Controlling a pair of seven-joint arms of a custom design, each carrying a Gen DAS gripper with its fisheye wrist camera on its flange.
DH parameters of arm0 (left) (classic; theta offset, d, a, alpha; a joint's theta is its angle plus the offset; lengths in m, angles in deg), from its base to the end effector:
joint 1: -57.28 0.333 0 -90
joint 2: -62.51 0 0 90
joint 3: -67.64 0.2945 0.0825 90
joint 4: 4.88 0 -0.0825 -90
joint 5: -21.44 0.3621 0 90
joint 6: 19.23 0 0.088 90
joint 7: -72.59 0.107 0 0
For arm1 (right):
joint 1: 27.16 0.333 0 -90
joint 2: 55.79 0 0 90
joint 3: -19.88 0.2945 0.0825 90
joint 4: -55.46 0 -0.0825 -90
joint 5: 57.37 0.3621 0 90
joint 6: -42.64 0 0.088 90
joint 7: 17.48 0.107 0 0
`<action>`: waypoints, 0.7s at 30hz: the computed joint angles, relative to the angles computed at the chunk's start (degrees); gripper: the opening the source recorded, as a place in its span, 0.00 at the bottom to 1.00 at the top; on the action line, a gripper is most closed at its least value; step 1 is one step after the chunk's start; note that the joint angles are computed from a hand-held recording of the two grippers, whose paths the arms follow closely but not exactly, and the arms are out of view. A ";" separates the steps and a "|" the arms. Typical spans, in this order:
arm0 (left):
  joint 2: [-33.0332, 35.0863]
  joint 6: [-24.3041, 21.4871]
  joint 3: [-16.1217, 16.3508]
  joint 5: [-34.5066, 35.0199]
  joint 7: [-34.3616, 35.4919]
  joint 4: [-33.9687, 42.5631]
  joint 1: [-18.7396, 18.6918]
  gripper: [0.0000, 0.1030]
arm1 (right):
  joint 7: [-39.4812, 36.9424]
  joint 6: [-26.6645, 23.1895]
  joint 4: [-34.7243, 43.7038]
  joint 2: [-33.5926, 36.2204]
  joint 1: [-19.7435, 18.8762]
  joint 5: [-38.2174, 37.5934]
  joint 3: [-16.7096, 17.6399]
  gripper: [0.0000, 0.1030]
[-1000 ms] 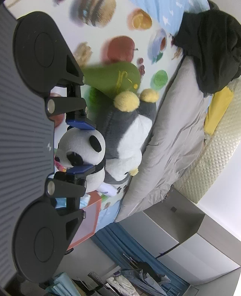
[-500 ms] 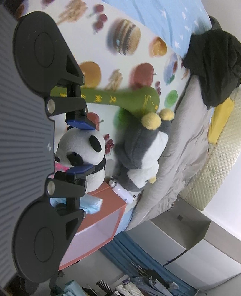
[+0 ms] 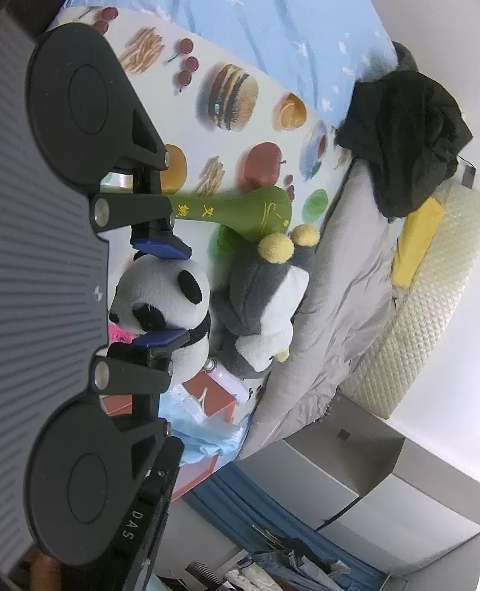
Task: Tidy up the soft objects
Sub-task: 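Carry the panda plush with left gripper while right carries the mask over the box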
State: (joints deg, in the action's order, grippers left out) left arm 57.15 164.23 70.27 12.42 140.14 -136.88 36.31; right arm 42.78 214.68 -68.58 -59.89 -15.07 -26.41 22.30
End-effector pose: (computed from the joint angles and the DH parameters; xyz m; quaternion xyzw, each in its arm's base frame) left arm 0.5093 -0.1526 0.4981 -0.6910 0.5445 -0.4457 0.1655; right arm 0.5412 0.1021 0.5183 -0.7122 0.5400 -0.2467 0.3747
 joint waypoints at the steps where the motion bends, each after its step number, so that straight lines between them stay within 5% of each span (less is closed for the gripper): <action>1: -0.38 -0.17 -0.62 0.89 -0.44 -0.11 0.58 0.45 | 1.03 0.09 -0.69 -0.64 -0.31 -0.92 0.09 0.08; 4: -1.16 -1.00 -3.23 5.56 -3.98 -0.15 3.21 0.45 | 3.02 0.27 -2.77 -2.65 -1.06 -2.16 0.11 0.08; 12: -2.17 -2.40 -4.71 10.94 -6.78 0.63 2.32 0.45 | 8.24 1.05 -8.66 -8.83 -4.81 -6.27 1.32 0.08; 21: 0.07 -4.91 -4.83 2.58 3.15 5.42 -3.01 0.45 | 14.72 0.47 -13.42 -15.04 -11.86 -11.26 3.57 0.08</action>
State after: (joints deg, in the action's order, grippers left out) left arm 57.22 159.32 65.44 14.99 143.28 -131.46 33.31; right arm 57.51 215.16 -81.99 -74.93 -26.94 -37.67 25.87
